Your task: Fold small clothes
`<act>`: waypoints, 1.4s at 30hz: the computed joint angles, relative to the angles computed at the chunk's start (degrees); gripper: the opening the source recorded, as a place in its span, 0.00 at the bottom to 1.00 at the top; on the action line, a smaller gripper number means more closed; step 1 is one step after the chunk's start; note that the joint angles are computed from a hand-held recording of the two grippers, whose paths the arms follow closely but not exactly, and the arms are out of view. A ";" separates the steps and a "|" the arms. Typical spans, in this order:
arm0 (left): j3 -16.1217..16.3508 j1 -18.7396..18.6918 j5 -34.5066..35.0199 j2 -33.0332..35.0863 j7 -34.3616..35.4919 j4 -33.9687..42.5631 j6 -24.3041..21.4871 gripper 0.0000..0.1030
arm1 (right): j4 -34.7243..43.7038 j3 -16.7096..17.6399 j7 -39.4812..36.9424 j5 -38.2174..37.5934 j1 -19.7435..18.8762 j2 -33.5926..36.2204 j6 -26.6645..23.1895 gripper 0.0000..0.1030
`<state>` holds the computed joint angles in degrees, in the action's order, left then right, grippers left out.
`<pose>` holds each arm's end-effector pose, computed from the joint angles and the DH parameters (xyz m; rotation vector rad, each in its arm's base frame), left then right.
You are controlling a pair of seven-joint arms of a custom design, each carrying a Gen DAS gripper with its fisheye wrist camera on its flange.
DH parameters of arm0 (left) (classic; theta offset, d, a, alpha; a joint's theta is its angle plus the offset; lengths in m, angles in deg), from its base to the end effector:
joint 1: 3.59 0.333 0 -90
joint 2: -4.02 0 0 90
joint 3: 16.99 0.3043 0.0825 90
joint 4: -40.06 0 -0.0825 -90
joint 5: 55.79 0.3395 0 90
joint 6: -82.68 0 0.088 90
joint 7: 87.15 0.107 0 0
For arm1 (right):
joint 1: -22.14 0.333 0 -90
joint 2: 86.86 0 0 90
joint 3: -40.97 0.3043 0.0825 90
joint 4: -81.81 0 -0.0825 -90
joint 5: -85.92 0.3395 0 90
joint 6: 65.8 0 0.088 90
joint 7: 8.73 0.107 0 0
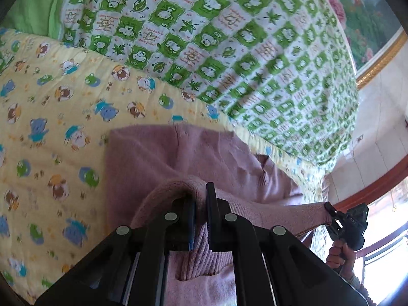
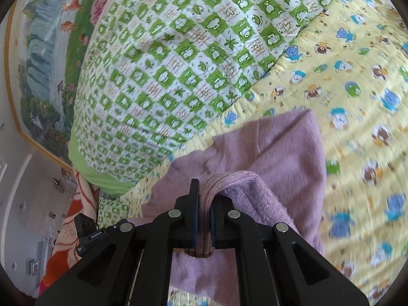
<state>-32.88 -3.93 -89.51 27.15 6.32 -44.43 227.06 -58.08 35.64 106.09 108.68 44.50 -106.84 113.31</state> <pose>0.6591 -0.1494 0.5295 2.0687 -1.8964 1.2661 0.4349 0.0932 0.5626 -1.0408 1.8422 -0.2219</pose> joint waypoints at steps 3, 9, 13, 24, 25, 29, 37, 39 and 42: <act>2.64 -2.72 6.71 7.25 -6.65 9.12 -2.73 0.05 | 3.91 -3.31 -2.22 1.64 1.19 4.57 -0.72 0.08; 3.37 -4.70 15.14 19.60 -14.52 24.71 -8.52 0.05 | 9.13 -1.58 -3.96 3.35 -4.50 12.26 -5.32 0.08; 2.97 -5.24 17.86 24.85 -17.73 31.77 -11.80 0.08 | 10.48 -0.31 -6.84 7.73 -6.81 14.85 -6.52 0.09; 2.68 -4.12 17.97 13.38 -17.89 16.19 -2.73 0.55 | 11.25 5.76 -4.52 2.87 -13.16 13.70 -6.74 0.54; 3.02 -4.21 18.43 11.48 -18.11 13.76 -1.03 0.55 | 10.62 6.40 -1.40 -0.63 -14.03 12.98 -6.13 0.55; -4.14 0.50 9.41 3.83 -7.30 3.06 4.45 0.55 | 8.11 8.63 7.48 -11.00 -16.53 9.67 -4.59 0.55; -6.75 -4.71 5.48 2.87 7.63 -1.37 -8.07 0.55 | 8.48 3.02 -9.54 -1.68 0.25 11.55 -7.01 0.55; -5.27 -6.69 5.24 4.87 6.67 -0.15 -9.02 0.54 | 10.30 4.43 -13.88 -0.50 0.86 13.92 -10.68 0.55; -3.86 -8.08 5.95 8.32 6.43 4.01 -9.53 0.54 | 14.26 5.70 -23.61 6.03 1.27 18.09 -15.85 0.55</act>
<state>-36.74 -12.01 -83.56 35.47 12.75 -40.42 217.53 -43.82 41.34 82.48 114.71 45.78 -88.75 97.47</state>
